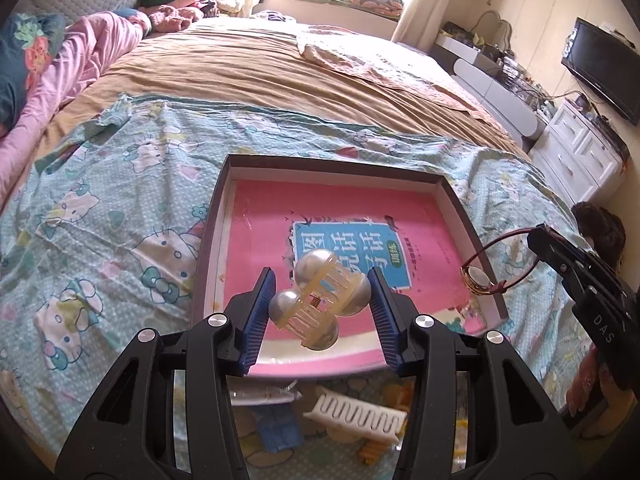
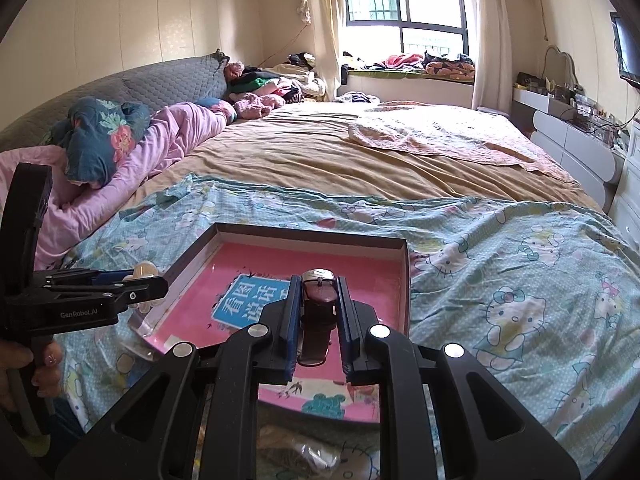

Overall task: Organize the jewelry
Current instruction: 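Carry the watch in the right tool and pearl clip in the left into the tray, then open the right tool releasing the watch while the left releases the pearl clip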

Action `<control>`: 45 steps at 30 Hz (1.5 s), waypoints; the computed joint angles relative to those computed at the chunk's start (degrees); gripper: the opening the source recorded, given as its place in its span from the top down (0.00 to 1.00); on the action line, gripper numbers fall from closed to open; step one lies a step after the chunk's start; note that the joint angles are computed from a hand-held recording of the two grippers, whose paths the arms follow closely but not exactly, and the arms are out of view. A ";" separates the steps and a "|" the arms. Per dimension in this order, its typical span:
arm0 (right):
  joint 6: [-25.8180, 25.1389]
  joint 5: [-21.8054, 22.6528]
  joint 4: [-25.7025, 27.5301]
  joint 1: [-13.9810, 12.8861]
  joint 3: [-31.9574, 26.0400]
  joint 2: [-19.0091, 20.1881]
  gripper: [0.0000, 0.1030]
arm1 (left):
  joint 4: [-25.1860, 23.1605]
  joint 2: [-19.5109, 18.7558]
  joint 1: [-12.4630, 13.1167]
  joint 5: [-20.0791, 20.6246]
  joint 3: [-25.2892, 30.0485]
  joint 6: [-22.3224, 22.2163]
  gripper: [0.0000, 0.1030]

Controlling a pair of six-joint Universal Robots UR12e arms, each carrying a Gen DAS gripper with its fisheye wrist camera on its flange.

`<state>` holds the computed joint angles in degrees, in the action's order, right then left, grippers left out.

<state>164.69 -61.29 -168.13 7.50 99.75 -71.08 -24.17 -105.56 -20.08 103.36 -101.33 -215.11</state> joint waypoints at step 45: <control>2.34 -7.67 1.60 1.44 0.74 1.23 0.31 | 1.63 -2.91 2.18 -0.48 -0.77 3.49 0.40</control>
